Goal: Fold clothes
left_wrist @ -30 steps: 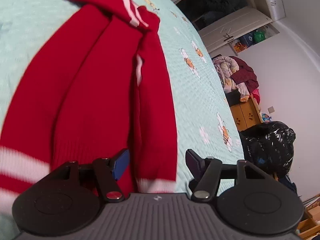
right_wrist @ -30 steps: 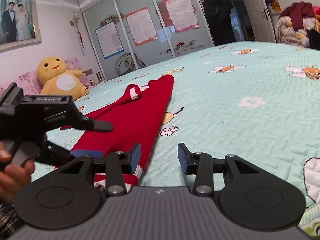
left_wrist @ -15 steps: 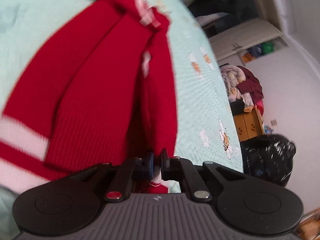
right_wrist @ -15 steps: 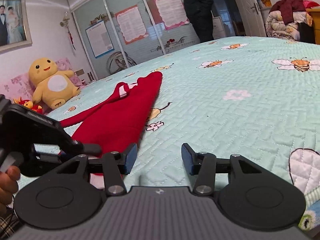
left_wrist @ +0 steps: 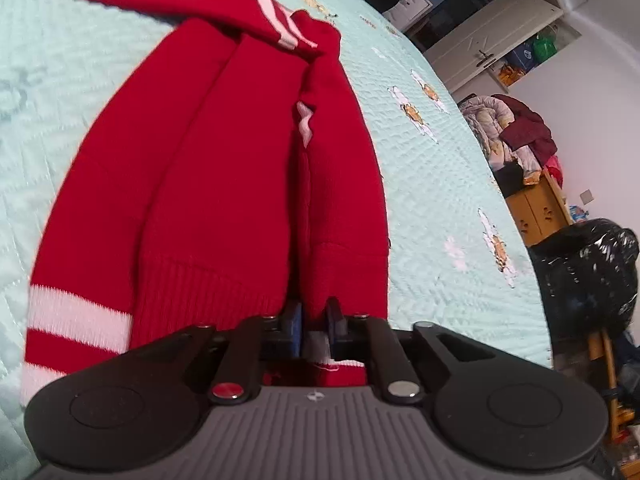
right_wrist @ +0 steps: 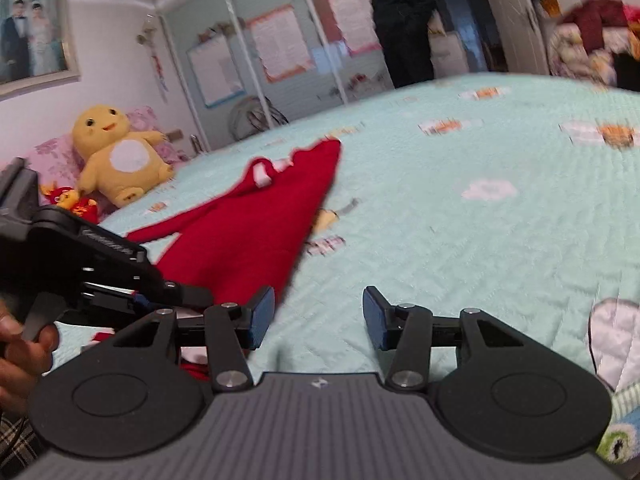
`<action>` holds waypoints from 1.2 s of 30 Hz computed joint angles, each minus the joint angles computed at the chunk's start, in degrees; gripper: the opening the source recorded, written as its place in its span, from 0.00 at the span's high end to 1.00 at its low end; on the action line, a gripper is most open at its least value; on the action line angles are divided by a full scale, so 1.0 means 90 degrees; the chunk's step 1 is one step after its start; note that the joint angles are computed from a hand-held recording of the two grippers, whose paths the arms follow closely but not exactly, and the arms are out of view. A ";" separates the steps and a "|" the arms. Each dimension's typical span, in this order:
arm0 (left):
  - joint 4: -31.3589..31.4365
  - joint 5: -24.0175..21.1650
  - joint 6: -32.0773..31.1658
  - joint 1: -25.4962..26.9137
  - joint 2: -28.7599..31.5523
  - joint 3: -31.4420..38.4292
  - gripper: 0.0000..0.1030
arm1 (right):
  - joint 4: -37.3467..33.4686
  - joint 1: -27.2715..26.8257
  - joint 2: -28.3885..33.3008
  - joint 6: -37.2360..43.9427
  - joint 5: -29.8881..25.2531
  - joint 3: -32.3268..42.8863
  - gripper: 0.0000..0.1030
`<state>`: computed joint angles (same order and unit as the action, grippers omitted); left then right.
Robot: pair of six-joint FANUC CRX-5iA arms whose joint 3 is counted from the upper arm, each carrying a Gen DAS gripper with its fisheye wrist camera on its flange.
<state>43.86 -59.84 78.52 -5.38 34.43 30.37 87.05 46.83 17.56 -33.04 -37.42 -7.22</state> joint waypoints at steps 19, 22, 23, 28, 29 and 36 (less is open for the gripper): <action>-0.0139 0.1017 -0.0433 -0.0451 -0.0009 -0.0053 0.65 | -0.1101 0.0236 0.0577 0.2768 0.0955 0.0797 0.88; -0.0217 0.1145 -0.0002 -0.0414 -0.0028 -0.0223 0.85 | -0.1057 0.0198 0.0539 0.2676 0.1065 0.0733 0.88; -0.0197 0.1082 0.0103 -0.0386 -0.0036 -0.0195 0.85 | -0.0930 0.0150 0.0494 0.2494 0.1162 0.0659 0.88; 0.0053 0.1267 -0.0187 -0.0317 -0.0487 -0.0549 0.81 | 0.0381 0.0064 0.0270 0.1144 0.0791 0.0301 0.79; 0.0111 0.1315 -0.0338 -0.0306 -0.0609 -0.0648 0.76 | 0.0712 0.0075 0.0201 0.0795 0.0575 0.0205 0.67; -0.0065 0.1315 -0.0861 0.0068 -0.1483 -0.1648 0.46 | 0.0810 0.0360 -0.0428 -0.0738 -0.0489 -0.0399 0.58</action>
<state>43.28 -48.00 70.77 -4.77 21.08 15.54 94.34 50.07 13.70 -39.68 -41.82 -10.81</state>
